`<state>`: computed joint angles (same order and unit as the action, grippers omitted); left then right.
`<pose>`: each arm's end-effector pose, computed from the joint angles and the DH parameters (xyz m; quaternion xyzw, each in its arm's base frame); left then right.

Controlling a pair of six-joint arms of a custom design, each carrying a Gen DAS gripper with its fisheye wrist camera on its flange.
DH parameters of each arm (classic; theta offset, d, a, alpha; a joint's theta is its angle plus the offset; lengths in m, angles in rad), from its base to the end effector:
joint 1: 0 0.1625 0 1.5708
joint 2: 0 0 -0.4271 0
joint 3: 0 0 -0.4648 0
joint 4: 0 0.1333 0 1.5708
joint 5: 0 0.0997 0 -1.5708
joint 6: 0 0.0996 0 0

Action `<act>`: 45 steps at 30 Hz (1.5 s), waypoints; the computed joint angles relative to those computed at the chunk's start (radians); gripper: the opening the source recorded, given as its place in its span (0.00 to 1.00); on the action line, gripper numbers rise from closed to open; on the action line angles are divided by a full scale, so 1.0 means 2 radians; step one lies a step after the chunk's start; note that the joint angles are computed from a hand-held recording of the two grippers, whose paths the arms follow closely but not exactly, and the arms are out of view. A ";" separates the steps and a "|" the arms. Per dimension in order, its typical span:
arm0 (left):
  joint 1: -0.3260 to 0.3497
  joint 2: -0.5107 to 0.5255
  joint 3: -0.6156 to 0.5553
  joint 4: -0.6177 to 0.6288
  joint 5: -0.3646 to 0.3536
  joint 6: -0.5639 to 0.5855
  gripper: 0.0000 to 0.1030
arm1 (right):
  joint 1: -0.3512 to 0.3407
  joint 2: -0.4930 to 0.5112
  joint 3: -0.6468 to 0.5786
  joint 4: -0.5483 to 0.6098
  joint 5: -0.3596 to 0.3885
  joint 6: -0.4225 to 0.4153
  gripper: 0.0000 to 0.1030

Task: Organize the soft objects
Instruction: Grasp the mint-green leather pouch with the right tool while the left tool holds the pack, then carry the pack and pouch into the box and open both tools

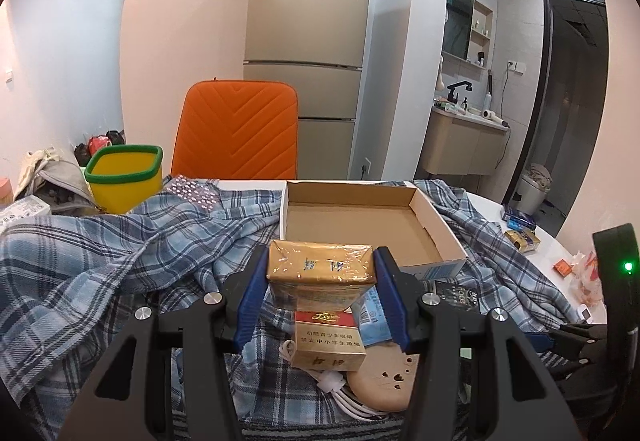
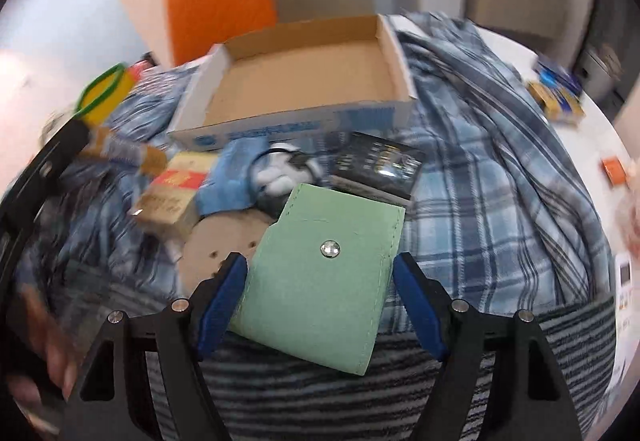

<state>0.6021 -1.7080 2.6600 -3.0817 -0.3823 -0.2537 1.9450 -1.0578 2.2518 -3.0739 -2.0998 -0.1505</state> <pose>-0.1321 -0.3647 0.2283 0.1340 0.8001 -0.4960 0.3096 0.2607 -0.4367 0.0508 0.2085 -0.9315 0.1765 0.2401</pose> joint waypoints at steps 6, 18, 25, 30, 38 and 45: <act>-0.019 -0.008 0.011 0.019 0.023 -0.012 0.50 | 0.013 -0.006 0.021 -0.061 0.010 -0.053 0.75; -0.049 -0.014 0.005 0.008 0.065 0.015 0.50 | 0.041 -0.014 0.022 -0.129 -0.002 -0.103 0.75; -0.063 0.046 -0.029 -0.127 0.096 0.131 0.50 | 0.055 -0.016 0.006 -0.162 0.001 -0.139 0.75; -0.049 0.049 -0.061 -0.131 0.075 0.143 0.50 | 0.062 -0.011 -0.015 -0.188 0.007 -0.163 0.75; -0.032 0.124 -0.143 -0.268 0.067 0.301 0.50 | 0.072 0.005 -0.069 -0.222 0.011 -0.191 0.75; -0.012 0.141 -0.191 -0.247 0.036 0.299 0.50 | 0.079 0.026 -0.117 -0.222 0.016 -0.197 0.75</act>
<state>0.5772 -1.4253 2.2784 -3.5748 -0.3106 0.3435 2.1023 -1.0064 2.0174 -3.5170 -2.0682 -0.5451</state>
